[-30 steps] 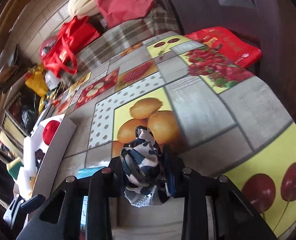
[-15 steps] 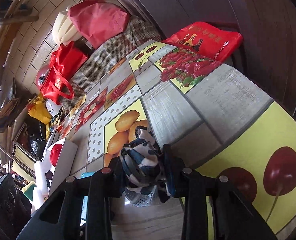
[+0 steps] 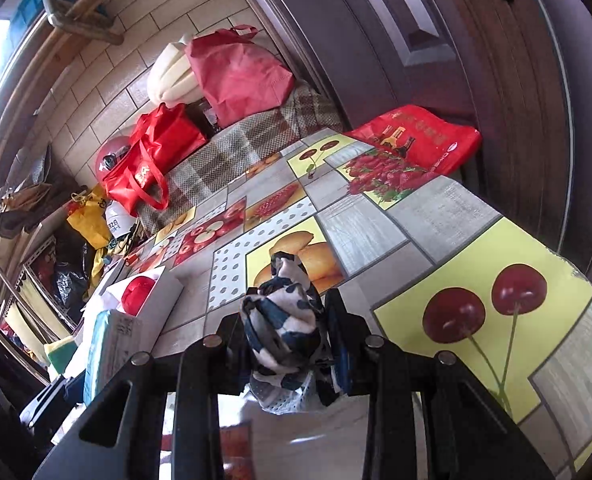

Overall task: Organize soft objects
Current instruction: 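Carry the tissue pack and cow-print cloth over the white tray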

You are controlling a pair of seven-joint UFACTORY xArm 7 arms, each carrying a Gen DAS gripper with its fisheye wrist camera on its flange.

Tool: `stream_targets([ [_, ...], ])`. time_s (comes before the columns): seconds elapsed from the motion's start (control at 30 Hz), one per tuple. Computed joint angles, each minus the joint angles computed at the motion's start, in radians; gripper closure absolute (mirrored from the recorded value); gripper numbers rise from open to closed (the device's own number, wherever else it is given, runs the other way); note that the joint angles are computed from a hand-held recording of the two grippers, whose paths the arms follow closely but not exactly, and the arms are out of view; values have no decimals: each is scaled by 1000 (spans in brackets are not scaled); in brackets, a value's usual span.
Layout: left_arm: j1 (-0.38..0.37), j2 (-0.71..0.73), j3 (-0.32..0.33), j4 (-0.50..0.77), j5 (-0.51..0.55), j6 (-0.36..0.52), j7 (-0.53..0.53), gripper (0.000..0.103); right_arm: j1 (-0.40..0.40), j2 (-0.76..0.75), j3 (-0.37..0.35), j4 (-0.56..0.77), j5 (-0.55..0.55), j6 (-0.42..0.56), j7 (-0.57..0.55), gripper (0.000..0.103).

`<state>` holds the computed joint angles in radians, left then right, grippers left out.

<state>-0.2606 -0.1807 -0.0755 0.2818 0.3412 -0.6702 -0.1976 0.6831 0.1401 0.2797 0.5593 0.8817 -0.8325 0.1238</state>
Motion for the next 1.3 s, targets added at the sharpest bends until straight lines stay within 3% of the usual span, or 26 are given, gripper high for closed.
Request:
stream_targets([
  [0.2,51,-104,53,-134,28,-103,62,47,79,39,36,61,119,-74,-173,71],
  [0.37,96,-165,149,-189,135,-109,38,46,118,67,49,99,107,-70,-214,70],
  [0.53,162,-186,211,-221,183,-133,39,46,173,108,52,169,192,-107,-378,69],
  [0.77,266,-167,304,-223,271,-165,25,46,183,132,55,205,195,-95,-423,69],
  [1.0,380,-88,309,-184,269,-219,60,46,206,164,53,259,212,-87,-494,68],
  [1.3,494,-9,325,-96,396,-194,-67,46,230,214,46,352,215,-48,-598,68],
])
